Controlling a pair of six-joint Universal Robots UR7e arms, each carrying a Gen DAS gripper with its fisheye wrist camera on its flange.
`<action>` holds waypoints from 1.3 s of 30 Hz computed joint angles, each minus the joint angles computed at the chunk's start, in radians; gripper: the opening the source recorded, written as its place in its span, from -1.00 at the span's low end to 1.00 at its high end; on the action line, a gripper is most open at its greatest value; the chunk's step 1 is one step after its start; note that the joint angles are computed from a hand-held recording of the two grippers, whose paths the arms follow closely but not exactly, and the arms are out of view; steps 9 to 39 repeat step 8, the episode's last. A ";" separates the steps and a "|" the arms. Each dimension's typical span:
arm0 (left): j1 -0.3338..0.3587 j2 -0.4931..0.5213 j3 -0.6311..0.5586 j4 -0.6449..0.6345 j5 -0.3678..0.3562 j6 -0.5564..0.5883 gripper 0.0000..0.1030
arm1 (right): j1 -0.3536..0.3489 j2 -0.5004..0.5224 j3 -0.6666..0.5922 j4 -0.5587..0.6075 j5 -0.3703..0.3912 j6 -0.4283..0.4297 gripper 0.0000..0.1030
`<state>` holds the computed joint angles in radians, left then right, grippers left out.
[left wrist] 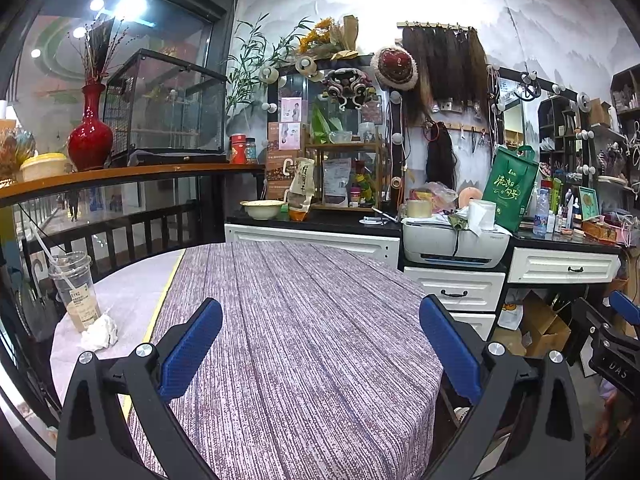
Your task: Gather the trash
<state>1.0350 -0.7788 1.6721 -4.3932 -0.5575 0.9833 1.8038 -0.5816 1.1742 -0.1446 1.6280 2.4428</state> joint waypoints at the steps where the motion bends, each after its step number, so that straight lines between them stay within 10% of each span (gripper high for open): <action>1: 0.001 -0.005 0.004 0.006 0.002 -0.006 0.90 | -0.001 0.000 -0.001 0.001 0.000 0.000 0.89; 39: 0.006 -0.017 0.013 0.037 0.007 -0.029 0.90 | -0.001 0.002 -0.008 0.011 0.002 0.001 0.89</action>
